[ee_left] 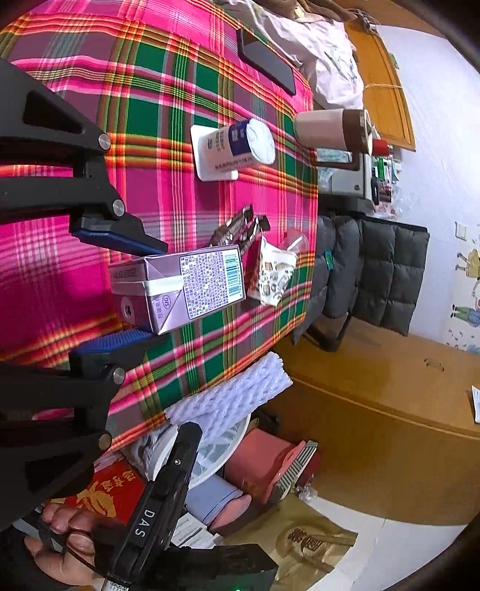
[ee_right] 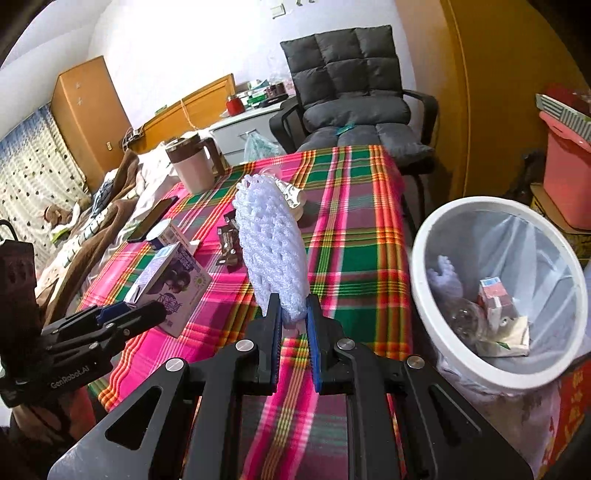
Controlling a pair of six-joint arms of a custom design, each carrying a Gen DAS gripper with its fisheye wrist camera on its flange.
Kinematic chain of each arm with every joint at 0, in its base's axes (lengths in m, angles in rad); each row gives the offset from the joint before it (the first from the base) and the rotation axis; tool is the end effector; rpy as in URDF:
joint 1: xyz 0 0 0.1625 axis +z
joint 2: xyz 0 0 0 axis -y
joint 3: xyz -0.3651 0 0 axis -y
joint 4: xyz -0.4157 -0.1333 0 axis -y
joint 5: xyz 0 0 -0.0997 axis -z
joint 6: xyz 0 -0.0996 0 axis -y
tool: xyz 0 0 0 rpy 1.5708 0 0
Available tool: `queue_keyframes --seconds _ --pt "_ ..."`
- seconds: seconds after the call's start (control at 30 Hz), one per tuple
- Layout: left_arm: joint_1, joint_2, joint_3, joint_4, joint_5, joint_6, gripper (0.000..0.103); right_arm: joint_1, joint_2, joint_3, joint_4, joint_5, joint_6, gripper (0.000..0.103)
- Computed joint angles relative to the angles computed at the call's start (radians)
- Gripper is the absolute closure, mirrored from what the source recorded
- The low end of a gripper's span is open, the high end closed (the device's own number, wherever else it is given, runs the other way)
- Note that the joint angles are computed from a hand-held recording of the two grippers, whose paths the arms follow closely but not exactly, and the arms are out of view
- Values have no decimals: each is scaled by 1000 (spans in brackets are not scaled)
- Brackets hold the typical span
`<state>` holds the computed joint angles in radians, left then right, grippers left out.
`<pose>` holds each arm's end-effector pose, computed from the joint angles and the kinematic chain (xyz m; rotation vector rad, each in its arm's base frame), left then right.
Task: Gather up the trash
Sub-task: 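Lift the purple box with the left tool while the right tool lifts the mesh sleeve, then carry the box and mesh sleeve over the white bin and open both tools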
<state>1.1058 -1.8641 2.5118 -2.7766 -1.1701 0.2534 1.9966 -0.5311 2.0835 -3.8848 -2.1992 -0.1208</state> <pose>-0.0072 -0.3982 0.2362 0.7988 2.5724 -0.8238 0.2540 -0.3791 -0.0577 0.3514 -2.4244 1.0812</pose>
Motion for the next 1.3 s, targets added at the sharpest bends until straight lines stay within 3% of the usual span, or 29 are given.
queue_keyframes --seconds 0.63,1.3 --pt "-86 24 13 13 -6 -25 64 -2 -7 61 -124 -37 5 88" --pt "-181 255 -44 -88 -71 -18 63 -32 -46 154 -257 -109 33 88"
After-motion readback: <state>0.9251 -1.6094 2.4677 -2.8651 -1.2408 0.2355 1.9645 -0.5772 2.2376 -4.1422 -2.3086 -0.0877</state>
